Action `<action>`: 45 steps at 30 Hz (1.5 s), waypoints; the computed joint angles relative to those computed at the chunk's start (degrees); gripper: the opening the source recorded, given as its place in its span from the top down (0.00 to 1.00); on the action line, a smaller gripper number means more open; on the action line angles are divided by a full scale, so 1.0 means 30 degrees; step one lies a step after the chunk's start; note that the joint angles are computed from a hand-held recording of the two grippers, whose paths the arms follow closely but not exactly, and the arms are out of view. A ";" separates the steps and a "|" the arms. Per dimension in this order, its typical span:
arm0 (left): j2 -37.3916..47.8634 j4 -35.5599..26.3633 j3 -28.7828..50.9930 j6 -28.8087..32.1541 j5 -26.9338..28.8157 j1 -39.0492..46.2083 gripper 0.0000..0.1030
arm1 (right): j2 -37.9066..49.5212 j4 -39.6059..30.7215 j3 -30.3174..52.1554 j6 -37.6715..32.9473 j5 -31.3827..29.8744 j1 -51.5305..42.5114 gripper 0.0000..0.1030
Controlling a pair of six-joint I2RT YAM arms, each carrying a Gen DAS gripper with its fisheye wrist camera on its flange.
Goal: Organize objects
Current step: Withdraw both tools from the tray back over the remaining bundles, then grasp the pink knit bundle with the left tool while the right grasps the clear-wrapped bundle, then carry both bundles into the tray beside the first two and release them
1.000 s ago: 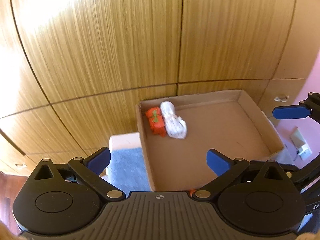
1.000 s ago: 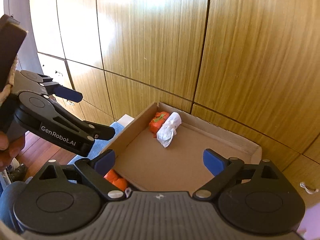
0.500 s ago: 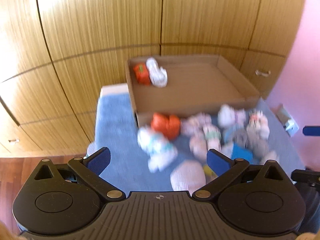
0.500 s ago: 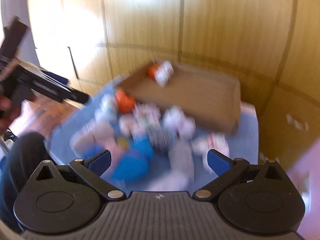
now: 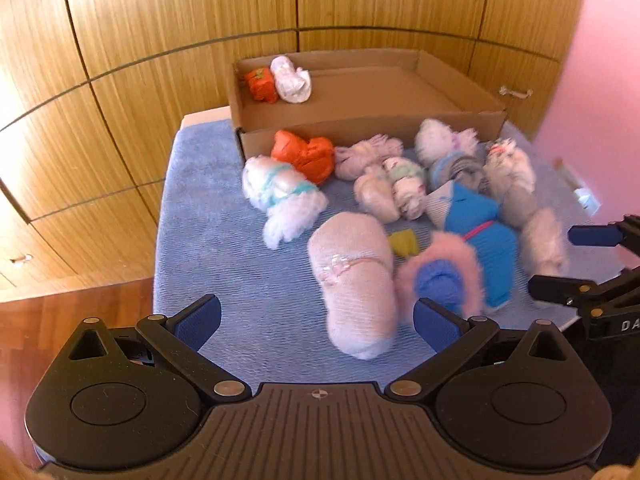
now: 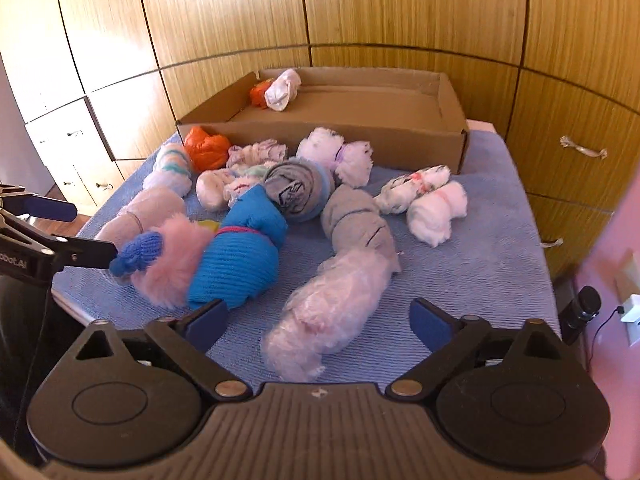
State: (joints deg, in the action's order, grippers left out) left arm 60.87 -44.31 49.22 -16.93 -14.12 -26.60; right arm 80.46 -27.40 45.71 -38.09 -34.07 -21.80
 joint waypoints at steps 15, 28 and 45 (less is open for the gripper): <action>0.0348 0.0782 -0.0167 0.0486 0.0902 0.1819 0.00 | 0.0966 0.0396 0.0240 0.0508 -0.0517 -0.1038 0.55; 0.2970 0.3142 -0.0190 0.0867 0.2150 0.1833 0.27 | 0.1289 -0.0206 0.0621 -0.0582 -0.1396 -0.2132 0.62; 0.1059 0.1492 0.0682 0.1184 0.3334 0.1843 0.52 | 0.0616 -0.2601 0.2101 -0.2164 -0.2729 -0.3327 0.64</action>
State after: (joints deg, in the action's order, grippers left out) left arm 64.05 -39.83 51.26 -13.38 -4.12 -21.07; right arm 82.31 -35.20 52.02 -44.58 -42.25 -31.78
